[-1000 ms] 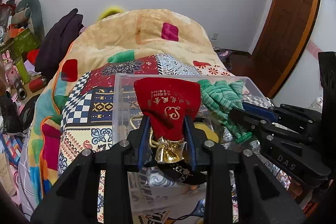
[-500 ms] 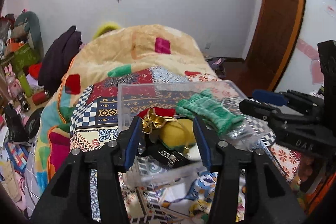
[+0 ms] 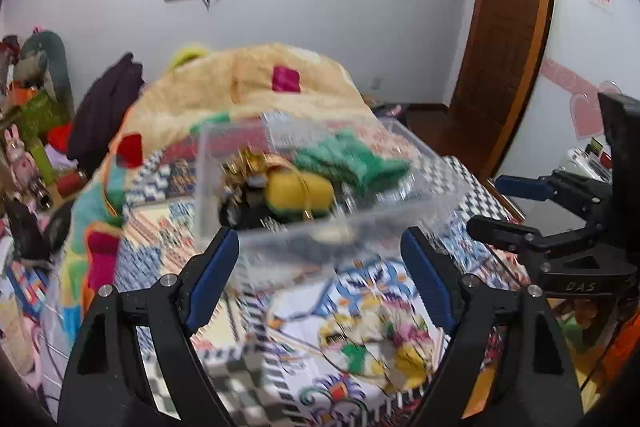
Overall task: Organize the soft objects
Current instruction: 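Carry the red pouch with the left tool into the clear box while the right tool drops the glove in, then grasp the floral scrunchie with the left tool while the right tool grasps the braided band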
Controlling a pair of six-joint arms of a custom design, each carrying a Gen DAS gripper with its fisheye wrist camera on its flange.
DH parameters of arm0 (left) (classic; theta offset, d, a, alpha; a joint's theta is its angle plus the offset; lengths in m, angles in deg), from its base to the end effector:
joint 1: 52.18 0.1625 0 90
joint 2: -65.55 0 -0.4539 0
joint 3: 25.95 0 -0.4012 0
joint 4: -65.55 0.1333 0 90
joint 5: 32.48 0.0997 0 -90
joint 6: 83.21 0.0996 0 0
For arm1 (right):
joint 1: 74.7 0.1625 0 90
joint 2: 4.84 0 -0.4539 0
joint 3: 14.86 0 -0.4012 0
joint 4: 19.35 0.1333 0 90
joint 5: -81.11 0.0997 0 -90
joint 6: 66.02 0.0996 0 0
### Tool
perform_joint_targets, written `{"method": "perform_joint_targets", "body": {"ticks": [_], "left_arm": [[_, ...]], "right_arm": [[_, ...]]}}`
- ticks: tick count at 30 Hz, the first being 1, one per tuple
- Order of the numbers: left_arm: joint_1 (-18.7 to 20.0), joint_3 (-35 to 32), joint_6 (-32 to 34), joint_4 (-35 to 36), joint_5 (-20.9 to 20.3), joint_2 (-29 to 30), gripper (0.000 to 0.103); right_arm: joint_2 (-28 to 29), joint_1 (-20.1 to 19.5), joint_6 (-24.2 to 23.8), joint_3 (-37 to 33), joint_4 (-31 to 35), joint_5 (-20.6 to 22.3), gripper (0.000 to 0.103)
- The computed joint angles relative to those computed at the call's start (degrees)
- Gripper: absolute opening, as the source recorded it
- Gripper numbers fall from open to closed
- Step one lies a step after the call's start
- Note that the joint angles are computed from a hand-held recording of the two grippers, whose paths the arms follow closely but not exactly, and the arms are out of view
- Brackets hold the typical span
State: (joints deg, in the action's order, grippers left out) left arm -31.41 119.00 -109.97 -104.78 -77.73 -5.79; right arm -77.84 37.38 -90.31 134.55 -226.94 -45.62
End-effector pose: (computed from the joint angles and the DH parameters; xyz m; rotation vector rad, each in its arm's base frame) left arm -0.2698 -0.3199 0.1491 0.8700 2.4097 -0.8841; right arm 0.2016 -0.3009 0.2122 0.6577 -2.2822 0.8701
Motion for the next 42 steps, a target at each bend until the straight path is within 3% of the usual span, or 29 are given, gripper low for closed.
{"method": "perform_joint_targets", "body": {"ticks": [7,15,22,24,26,32,37,42], "left_arm": [[1.44,1.53,-3.70,1.44,-4.93,2.41,0.084],[1.43,3.22,-5.63,0.48,-6.90,5.26,0.083],[0.05,3.97,-4.64,-1.78,-6.96,8.09,0.066],[-0.32,4.12,-4.48,-2.63,-6.83,8.71,0.061],[-0.78,4.24,-4.61,-3.02,-6.55,9.17,0.048],[0.53,4.06,-3.41,-3.32,-7.46,8.03,0.019],[0.10,4.33,-3.45,-3.03,-6.93,6.76,0.012],[-1.57,4.78,-3.64,-3.02,-5.26,4.22,0.012]], "right_arm": [[0.81,-5.54,2.82,2.65,0.02,2.71,0.069],[3.34,-8.94,2.58,3.76,-0.07,4.16,0.068],[3.82,-9.37,2.09,4.46,-2.22,4.28,0.036],[3.91,-9.03,2.37,4.70,-2.69,4.22,0.031],[3.87,-9.10,2.16,4.82,-3.06,4.24,0.022],[4.12,-8.89,1.68,4.72,-3.22,4.82,0.015],[3.91,-7.68,1.15,5.06,-4.63,5.26,0.015],[1.87,-5.97,1.46,4.95,-4.20,6.09,0.015]]}}
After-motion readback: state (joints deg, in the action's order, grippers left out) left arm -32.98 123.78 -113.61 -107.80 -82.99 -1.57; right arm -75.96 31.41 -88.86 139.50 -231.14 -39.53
